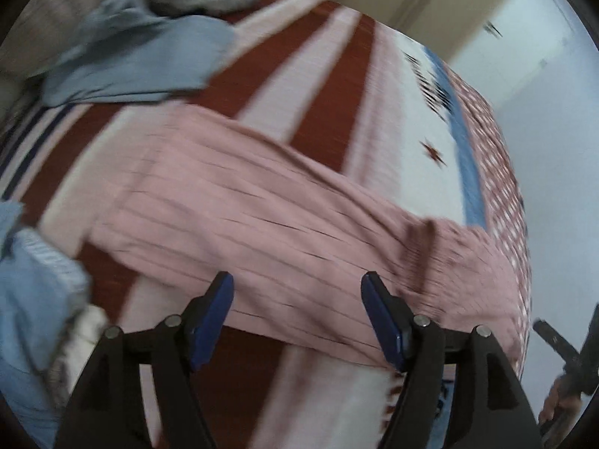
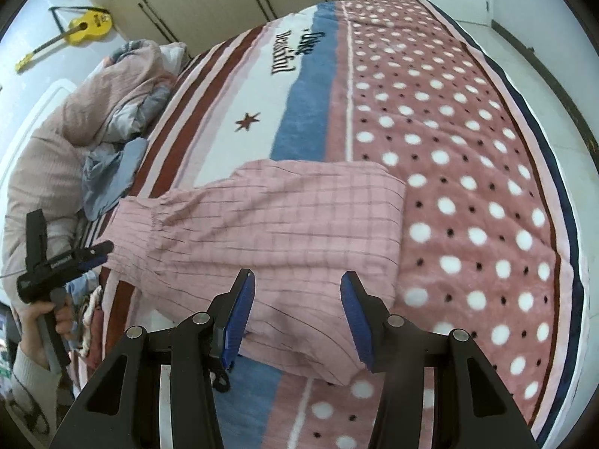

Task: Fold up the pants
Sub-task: 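Grasp the folded waistband with the left tool and lift it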

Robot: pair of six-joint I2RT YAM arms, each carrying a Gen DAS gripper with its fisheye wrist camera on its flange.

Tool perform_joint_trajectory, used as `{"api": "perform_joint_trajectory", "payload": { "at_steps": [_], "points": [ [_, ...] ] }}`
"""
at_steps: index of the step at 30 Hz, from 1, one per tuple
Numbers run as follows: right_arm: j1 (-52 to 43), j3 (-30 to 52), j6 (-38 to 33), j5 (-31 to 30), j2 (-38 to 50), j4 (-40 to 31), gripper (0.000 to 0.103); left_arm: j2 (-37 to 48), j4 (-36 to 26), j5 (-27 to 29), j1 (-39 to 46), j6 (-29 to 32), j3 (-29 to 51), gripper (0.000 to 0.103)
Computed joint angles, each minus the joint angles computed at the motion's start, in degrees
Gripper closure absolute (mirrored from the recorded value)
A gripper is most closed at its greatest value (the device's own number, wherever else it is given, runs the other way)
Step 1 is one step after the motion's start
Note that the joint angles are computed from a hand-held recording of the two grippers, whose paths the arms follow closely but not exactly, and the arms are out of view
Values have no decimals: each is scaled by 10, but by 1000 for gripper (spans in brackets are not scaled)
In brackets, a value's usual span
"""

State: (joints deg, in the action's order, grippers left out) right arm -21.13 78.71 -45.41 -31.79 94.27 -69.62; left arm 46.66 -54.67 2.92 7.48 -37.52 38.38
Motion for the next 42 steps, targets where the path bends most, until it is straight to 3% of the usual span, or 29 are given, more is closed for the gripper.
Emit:
{"api": "perform_joint_trajectory", "payload": {
  "at_steps": [7,13,19,22,24,27,35,42],
  "points": [
    [65,-63,49,9,-49,51,59,-26,-16,94,265,166,-64,36],
    [122,-133,91,44,-78,128,59,-4,42,181,362,220,-124,36],
    [146,-168,148,69,-89,187,59,58,154,251,410,200,-145,36],
    [147,-171,166,68,-86,197,59,77,204,237,396,184,-142,41],
    [148,-178,178,67,-85,206,59,91,225,233,392,176,-135,75],
    [145,-186,186,64,-80,210,59,107,249,240,375,168,-123,89],
    [123,-163,167,44,-69,182,59,31,203,192,283,128,-73,92],
    [67,-112,127,11,-60,115,59,11,164,118,131,57,5,93]
  ]
}}
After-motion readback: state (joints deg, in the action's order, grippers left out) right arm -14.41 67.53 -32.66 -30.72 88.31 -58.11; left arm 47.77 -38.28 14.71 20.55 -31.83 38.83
